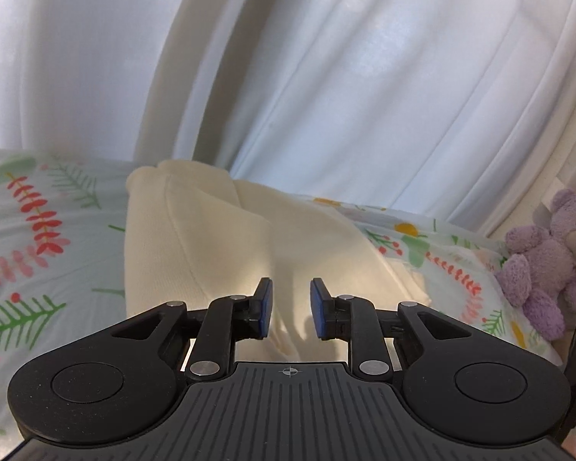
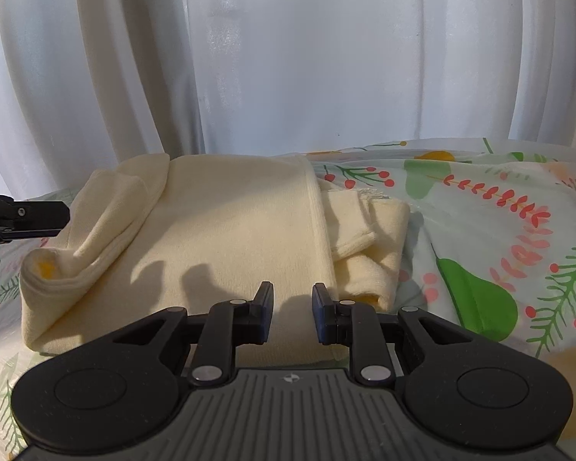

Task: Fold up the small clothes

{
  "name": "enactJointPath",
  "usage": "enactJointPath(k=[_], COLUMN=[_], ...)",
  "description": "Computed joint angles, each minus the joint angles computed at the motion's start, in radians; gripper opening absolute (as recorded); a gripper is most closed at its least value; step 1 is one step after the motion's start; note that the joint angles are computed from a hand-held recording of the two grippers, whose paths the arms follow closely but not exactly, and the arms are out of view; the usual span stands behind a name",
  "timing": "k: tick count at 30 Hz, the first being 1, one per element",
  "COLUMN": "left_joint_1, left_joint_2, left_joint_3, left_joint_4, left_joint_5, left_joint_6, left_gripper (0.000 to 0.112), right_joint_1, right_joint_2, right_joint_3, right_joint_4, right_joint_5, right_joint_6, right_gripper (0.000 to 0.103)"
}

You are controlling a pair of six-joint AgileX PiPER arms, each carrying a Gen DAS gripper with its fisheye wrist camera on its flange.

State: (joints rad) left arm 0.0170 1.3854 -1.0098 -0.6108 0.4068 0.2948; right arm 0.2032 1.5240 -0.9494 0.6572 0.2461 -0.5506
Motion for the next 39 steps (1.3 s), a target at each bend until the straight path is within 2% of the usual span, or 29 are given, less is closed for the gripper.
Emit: enactJointPath(k=[3, 4, 5, 7, 9, 10, 11, 13, 15, 16, 19, 23, 25, 28, 30, 31, 36, 39], left_joint_1=[0.015, 0.026, 0.039, 0.063, 0.061, 0.062, 0.07, 0.108, 0.138, 0.155, 0.172, 0.199, 0.226, 0.235, 0.244, 0.246, 0.244, 0.244], left_joint_2=[-0.011, 0.003, 0.028, 0.084, 0.084, 0.08, 0.074, 0.07, 0.055, 0.041, 0.004, 0.018, 0.037, 0.061, 0.076, 0.078, 0.086, 0.076], left_joint_3=[0.012, 0.008, -0.006, -0.011, 0.05, 0.059, 0.062, 0.061, 0.059, 0.062, 0.077, 0.063, 0.062, 0.07, 0.078, 0.082, 0.084, 0.08], left_joint_4=[0.198, 0.215, 0.197, 0.046, -0.083, -0.102, -0.107, -0.171, -0.181, -0.194, -0.167, -0.016, -0.019, -0.017, -0.046, -0.059, -0.05, -0.035], left_joint_5=[-0.024, -0.011, 0.029, 0.094, 0.039, 0.03, 0.038, 0.083, 0.116, 0.126, 0.089, 0.071, 0.083, 0.064, 0.066, 0.067, 0.057, 0.066], left_joint_6=[-0.206, -0.221, -0.196, -0.031, 0.101, 0.128, 0.126, 0.17, 0.152, 0.154, 0.116, -0.033, -0.047, -0.061, -0.039, -0.03, -0.037, -0.055], left_gripper=[0.025, 0.025, 0.025, 0.025, 0.024, 0.024, 0.025, 0.027, 0.027, 0.029, 0.035, 0.035, 0.035, 0.035, 0.035, 0.034, 0.034, 0.034], right_joint_1=[-0.009, -0.007, -0.004, 0.005, 0.011, 0.008, -0.012, -0.057, -0.101, -0.105, -0.077, -0.044, -0.032, -0.044, -0.031, -0.025, -0.007, 0.024], right_joint_2=[0.006, 0.01, 0.013, 0.024, 0.043, 0.058, 0.077, 0.158, 0.259, 0.309, 0.418, 0.53, 0.57, 0.634, 0.652, 0.661, 0.744, 0.701], right_joint_3=[-0.015, -0.021, -0.025, -0.036, -0.061, -0.086, -0.124, -0.235, -0.356, -0.418, -0.579, -0.753, -0.806, -0.855, -0.876, -0.888, -0.989, -0.98], right_joint_4=[0.119, 0.151, 0.185, 0.252, 0.28, 0.29, 0.297, 0.368, 0.454, 0.478, 0.441, 0.381, 0.331, 0.405, 0.413, 0.411, 0.415, 0.322], right_joint_5=[0.027, 0.035, 0.042, 0.055, 0.091, 0.133, 0.211, 0.411, 0.598, 0.645, 0.679, 0.735, 0.742, 0.806, 0.802, 0.801, 0.852, 0.795], right_joint_6=[-0.095, -0.122, -0.153, -0.219, -0.249, -0.257, -0.261, -0.241, -0.186, -0.143, -0.035, 0.075, 0.144, 0.172, 0.164, 0.158, 0.21, 0.207], right_gripper=[0.021, 0.021, 0.022, 0.022, 0.022, 0.023, 0.024, 0.025, 0.038, 0.04, 0.042, 0.044, 0.044, 0.044, 0.043, 0.041, 0.016, 0.014])
